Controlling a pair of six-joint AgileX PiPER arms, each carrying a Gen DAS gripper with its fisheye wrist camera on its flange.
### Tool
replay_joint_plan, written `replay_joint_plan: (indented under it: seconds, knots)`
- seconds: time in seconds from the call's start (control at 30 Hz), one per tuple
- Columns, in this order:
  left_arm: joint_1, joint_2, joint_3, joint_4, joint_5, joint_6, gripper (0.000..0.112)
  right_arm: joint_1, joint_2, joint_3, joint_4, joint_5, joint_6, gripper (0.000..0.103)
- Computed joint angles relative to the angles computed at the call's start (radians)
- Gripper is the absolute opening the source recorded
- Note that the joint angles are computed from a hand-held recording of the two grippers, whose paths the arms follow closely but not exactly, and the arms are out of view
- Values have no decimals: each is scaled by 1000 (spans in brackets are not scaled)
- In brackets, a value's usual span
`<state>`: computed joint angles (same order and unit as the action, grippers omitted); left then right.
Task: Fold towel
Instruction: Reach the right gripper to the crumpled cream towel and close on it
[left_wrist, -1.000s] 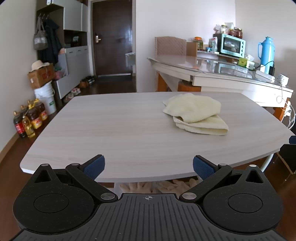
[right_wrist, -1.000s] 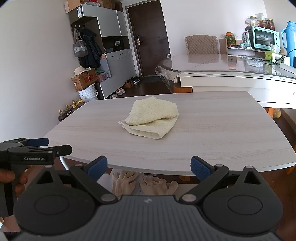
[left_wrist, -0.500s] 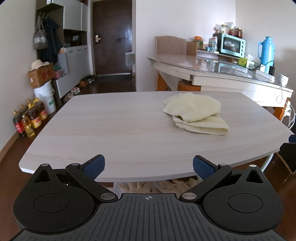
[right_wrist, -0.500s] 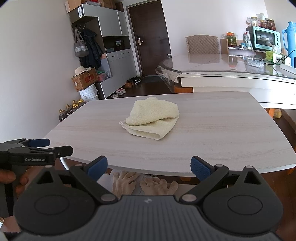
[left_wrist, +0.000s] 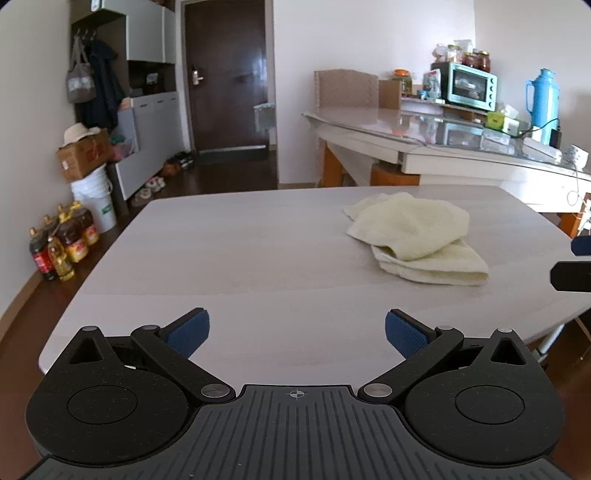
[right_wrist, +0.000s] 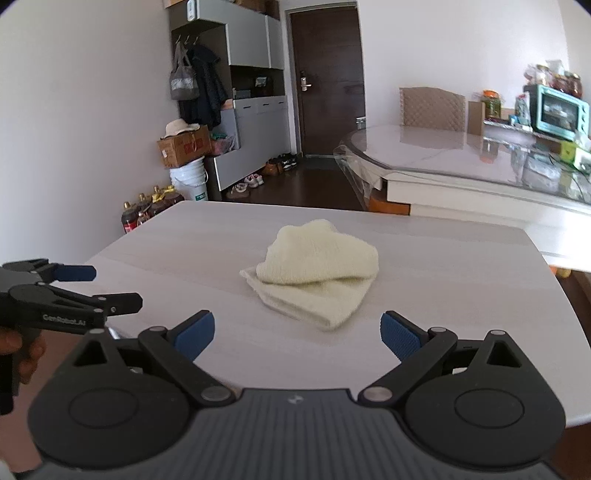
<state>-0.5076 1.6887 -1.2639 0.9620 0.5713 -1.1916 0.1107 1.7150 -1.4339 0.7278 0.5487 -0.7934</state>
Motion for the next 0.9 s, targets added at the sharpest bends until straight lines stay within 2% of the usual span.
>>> replay_joint_plan:
  seconds: [0.3,0.43,0.47,0.63,0.67,0.7,0.77,0.8,0.9]
  knots:
    - [112,131,-137,-108,-76,174,103,91,282,-380,-200,43,106,84]
    - [163,165,-162,-164,-144,234,103,126,428,-605,-309,109,169,77]
    - [184,181,-180,-217,-164,288,103,133,459,-654,-333,126,182,76]
    - [218,236,-251,-333,-173,442,103,158,609,-910,-436,225,238,69]
    - [221,245,-263,-346,-173,461,103,161,638,-961,-453,253,247,60]
    - [223,254,-276,-359,-171,477,103,163,660,-1001,-467,276,254,38]
    - [226,279,-314,-399,-160,521,103,159,712,-1100,-477,343,258,15]
    - [225,287,-326,-408,-156,532,103,152,706,-1089,-461,342,247,14]
    - [220,313,-371,-443,-140,585,103,124,614,-924,-386,241,201,13]
